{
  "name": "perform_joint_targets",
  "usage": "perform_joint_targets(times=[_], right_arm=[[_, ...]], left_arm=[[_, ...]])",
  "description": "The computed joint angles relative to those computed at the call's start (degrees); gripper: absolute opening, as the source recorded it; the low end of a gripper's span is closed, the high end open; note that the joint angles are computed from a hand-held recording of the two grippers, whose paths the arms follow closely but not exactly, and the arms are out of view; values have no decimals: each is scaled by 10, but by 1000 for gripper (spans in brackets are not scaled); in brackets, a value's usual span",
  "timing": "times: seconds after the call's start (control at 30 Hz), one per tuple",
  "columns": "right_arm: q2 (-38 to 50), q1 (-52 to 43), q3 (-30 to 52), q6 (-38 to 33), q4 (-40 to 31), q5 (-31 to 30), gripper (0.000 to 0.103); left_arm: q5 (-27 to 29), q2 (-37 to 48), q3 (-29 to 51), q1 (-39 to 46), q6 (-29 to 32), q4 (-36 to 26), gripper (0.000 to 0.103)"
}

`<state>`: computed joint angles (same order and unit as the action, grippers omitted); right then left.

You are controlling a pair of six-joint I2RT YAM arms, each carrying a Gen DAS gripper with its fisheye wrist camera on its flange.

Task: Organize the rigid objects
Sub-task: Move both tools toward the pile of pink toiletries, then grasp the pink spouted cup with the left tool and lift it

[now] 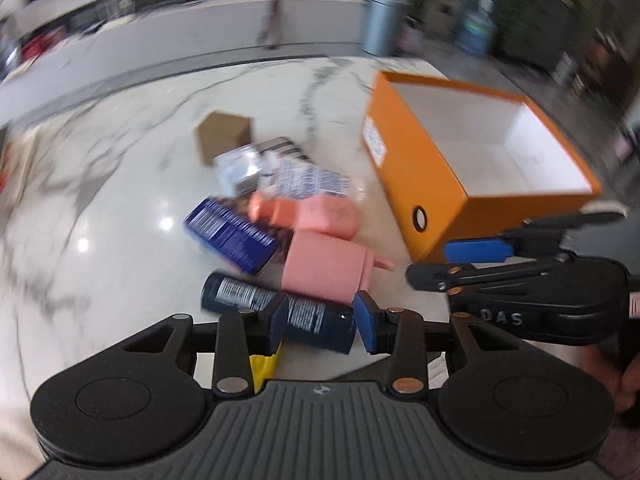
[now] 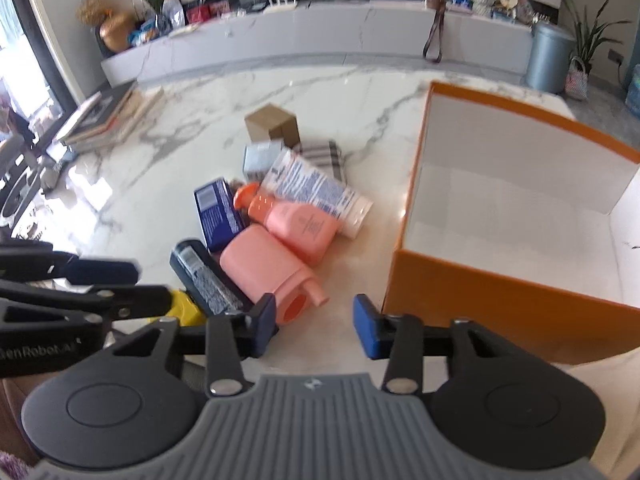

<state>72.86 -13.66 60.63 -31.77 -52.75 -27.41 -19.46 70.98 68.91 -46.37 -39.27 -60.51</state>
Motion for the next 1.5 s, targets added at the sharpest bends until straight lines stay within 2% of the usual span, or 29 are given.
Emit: perform_joint_targets(times=[0.13,0.23,0.27,0.4,0.53,0.87,0.97,1.03,1.13,1.23,1.33,1.5], right_arm=[[34,17,7,20,2,28,30],[59,20,14,36,5,34,29],[66,21,16,40,5,37,29],[99,21,28,51,7,29,24],[122,22,39,49,10,17,24],[160,27,55,22,14,-19,25],[161,25,60,19,13,-24,14],[157,19,65,13,8,-33,1],[153,14,76,6,-3,-52,0],[138,19,67,4,6,-40,0],[132,21,61,7,3,2,4],[138,-5,68,11,-19,-4,9]], left_arm=[[9,47,14,19,124,31,46],[20,78,23,28,202,44,50],[22,85,23,30,224,50,53],[30,112,25,37,277,58,54],[54,126,24,56,278,60,54],[65,140,29,83,253,37,53],[63,147,36,79,238,27,54],[59,142,34,73,233,29,53],[50,135,30,65,235,30,54],[36,128,24,57,246,39,54],[17,125,16,41,340,57,60],[3,138,15,39,561,73,64]])
